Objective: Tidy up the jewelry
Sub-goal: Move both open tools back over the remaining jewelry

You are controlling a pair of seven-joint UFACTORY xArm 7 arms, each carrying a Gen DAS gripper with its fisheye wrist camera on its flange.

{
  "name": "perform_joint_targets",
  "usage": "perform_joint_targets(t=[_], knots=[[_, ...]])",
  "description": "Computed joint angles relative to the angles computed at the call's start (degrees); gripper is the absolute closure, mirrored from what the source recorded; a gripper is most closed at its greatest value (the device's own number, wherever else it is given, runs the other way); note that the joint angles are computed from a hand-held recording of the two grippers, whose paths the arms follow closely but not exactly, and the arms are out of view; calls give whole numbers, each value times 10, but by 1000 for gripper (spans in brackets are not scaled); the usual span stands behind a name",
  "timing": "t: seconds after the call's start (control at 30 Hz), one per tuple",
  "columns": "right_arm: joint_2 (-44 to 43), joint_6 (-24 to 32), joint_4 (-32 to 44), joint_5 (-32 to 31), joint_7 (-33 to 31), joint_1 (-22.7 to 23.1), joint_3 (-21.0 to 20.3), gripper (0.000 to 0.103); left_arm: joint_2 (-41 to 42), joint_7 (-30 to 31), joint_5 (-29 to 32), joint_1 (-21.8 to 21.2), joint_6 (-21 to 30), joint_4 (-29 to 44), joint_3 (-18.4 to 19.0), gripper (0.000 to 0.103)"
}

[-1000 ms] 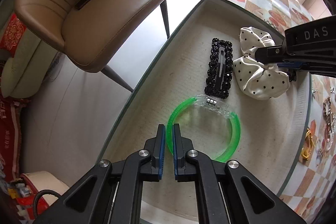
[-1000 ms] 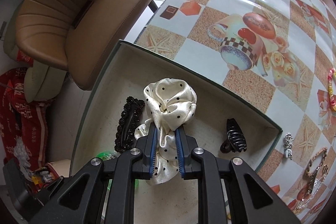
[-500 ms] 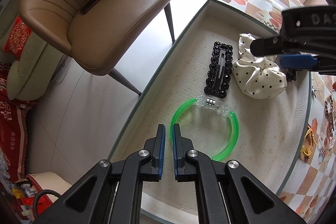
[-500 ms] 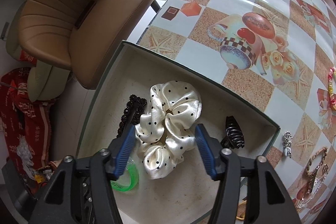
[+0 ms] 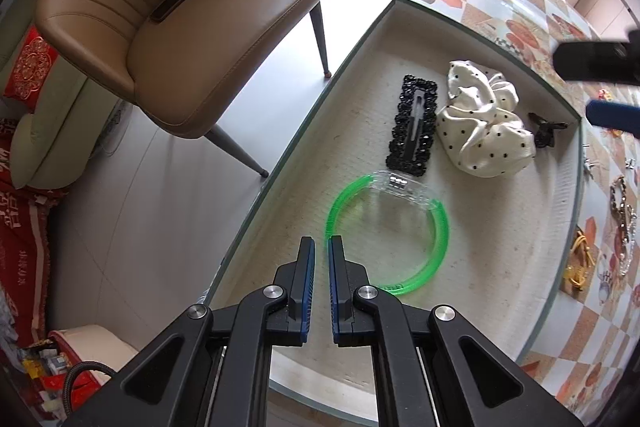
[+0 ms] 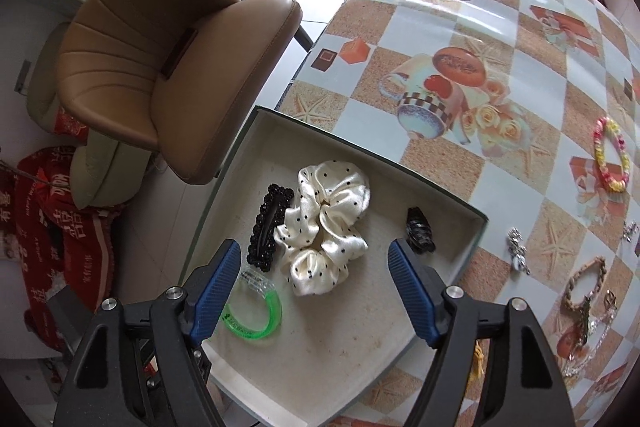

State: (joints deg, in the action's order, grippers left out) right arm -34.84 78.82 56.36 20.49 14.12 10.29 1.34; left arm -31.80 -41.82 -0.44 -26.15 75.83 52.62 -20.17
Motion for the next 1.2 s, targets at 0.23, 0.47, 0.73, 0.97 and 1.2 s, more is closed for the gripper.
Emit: perform_joint_targets(t=[0.23,0.47,0.73,0.97,1.2], knots=[[-56,48,-18,2,12,-12,-19,24,0,14,-5,-3,-4,7,4,93],[-122,107,-39,-12,35,-40,-37,24,-3,28,-17,-6,3,26,5,93],[-179,161,-43,-41,53,-83,-61,24,-2,23,-8,0,18,57,-10,0],[-225,207,-55,-69,59,-120,-85,23,33,35,16,-6,33,102,-26,0],[-269,243,-68,-106,56,-162,-114,21,76,38,22,-24,26,135,-37,0]])
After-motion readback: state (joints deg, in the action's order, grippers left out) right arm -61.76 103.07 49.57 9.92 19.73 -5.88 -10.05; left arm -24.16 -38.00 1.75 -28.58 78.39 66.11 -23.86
